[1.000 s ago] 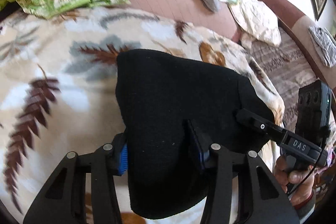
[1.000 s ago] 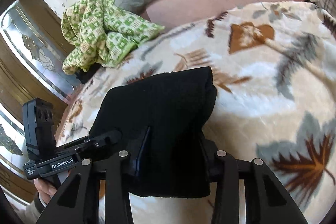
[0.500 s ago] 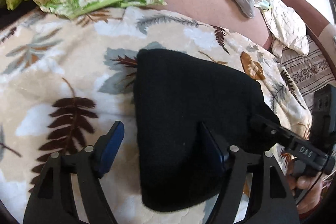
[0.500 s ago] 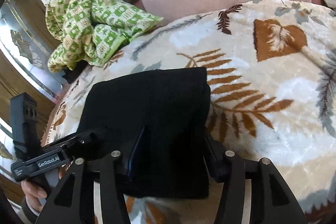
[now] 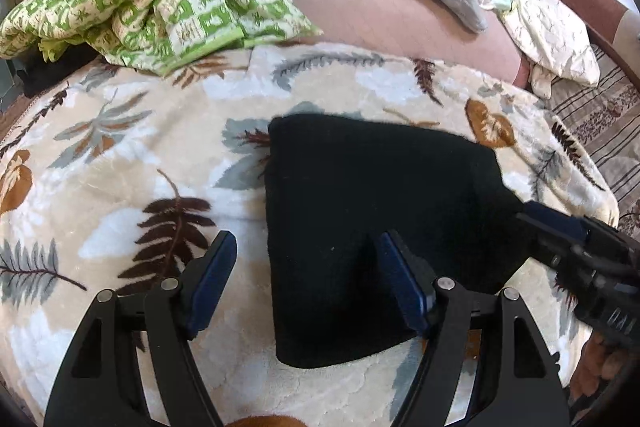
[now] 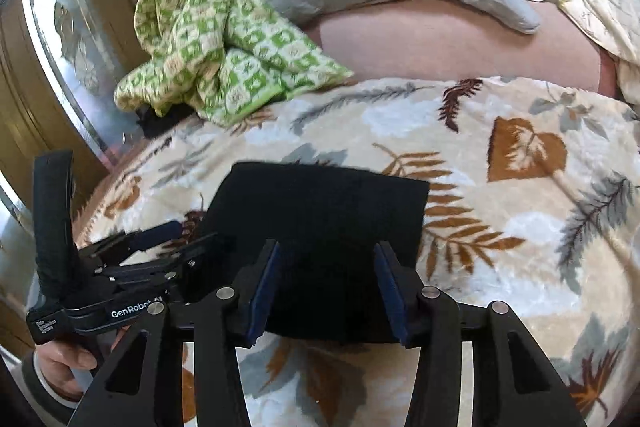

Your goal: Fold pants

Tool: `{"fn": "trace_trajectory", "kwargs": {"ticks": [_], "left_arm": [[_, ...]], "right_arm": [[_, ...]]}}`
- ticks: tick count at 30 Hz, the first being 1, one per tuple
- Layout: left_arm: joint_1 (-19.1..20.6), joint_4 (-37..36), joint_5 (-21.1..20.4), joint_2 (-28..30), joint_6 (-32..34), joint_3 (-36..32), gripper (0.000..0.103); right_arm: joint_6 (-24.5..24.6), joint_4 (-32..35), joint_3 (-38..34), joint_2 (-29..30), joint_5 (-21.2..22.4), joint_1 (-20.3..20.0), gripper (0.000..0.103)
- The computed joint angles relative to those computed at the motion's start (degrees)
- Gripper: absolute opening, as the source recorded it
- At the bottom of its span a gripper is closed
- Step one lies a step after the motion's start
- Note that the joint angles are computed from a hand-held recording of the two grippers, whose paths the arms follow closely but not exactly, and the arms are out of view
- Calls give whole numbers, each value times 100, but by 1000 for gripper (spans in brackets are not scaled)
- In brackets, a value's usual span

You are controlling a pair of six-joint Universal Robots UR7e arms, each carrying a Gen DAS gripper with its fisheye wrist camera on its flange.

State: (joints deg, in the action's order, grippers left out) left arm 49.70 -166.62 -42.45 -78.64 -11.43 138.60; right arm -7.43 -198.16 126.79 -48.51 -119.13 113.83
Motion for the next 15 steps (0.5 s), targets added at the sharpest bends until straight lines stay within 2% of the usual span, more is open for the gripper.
{"fn": "trace_trajectory", "kwargs": {"ticks": [2,7,15], "left_arm": [[55,39,-1,89,-32,-22,74],[207,-51,-229,211,-22,-100,77],[135,11,-2,236,31,-230,77]], "right_arm": [[38,32,-10,153,-228,4,48],[-70,-414,185,372,-302,-95,49],[-40,-515,139,113,50,-97,49]]}}
